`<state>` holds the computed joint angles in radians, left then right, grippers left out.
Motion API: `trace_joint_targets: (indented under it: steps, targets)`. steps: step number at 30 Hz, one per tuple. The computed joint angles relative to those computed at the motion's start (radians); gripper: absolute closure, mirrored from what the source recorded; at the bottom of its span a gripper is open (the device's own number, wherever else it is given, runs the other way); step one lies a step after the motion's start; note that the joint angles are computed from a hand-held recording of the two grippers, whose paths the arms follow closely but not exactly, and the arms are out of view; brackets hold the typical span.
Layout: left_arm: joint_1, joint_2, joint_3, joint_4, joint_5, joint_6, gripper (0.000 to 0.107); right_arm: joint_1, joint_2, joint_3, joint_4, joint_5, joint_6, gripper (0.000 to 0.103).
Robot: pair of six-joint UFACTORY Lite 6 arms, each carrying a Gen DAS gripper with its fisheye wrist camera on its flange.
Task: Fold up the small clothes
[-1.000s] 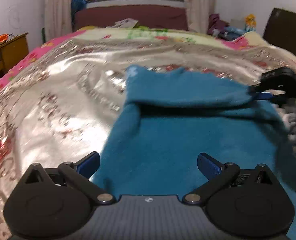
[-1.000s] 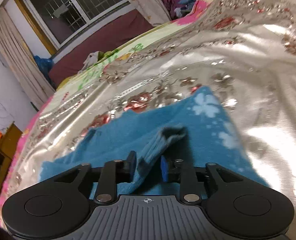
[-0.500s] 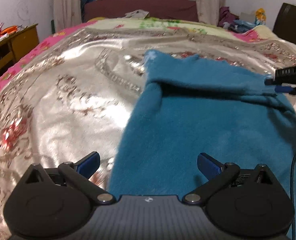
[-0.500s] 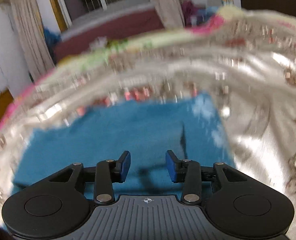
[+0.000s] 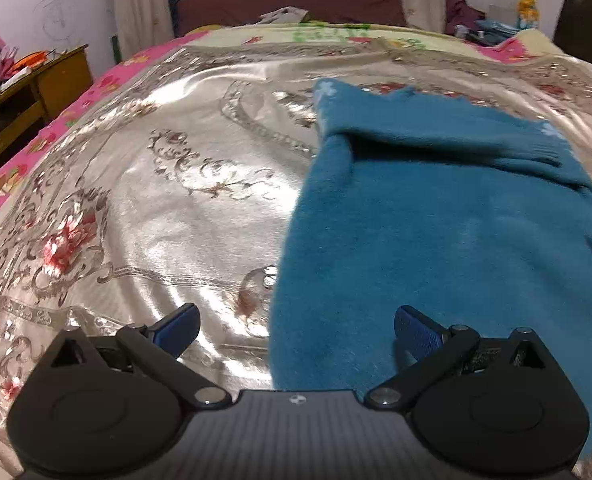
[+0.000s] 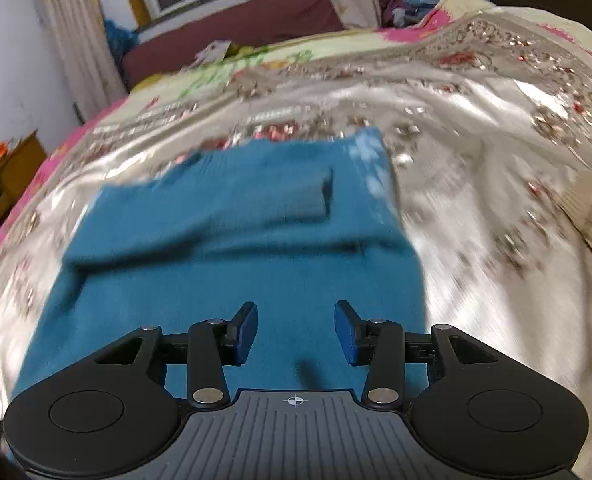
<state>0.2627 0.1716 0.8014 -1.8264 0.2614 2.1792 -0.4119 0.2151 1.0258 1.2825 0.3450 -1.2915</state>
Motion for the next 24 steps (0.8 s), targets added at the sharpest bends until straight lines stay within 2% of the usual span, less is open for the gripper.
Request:
trace_joint_targets:
  steps: [5,8,11,14,17,24]
  targets:
    - [0.023,-0.063,-0.049,0.181,0.053,-0.122,0.004,-0.124,-0.247,-0.199,-0.282,0.114,0.175,0.059]
    - [0.031,-0.096,-0.078,0.23,0.068,-0.134,0.004,-0.202,-0.323,-0.264,-0.388,0.197,0.249,0.058]
    - [0.055,-0.113,-0.081,0.381,0.097,-0.263,0.004,-0.244,-0.376,-0.314,-0.489,0.244,0.315,0.058]
    - [0.093,-0.121,-0.07,0.532,0.139,-0.394,0.004,-0.284,-0.391,-0.337,-0.54,0.317,0.334,0.058]
    - [0.126,-0.125,-0.069,0.607,0.159,-0.453,0.004,-0.302,-0.384,-0.356,-0.585,0.361,0.362,0.058]
    - [0.128,-0.126,-0.072,0.655,0.184,-0.477,0.006,-0.286,-0.376,-0.361,-0.626,0.381,0.394,0.056]
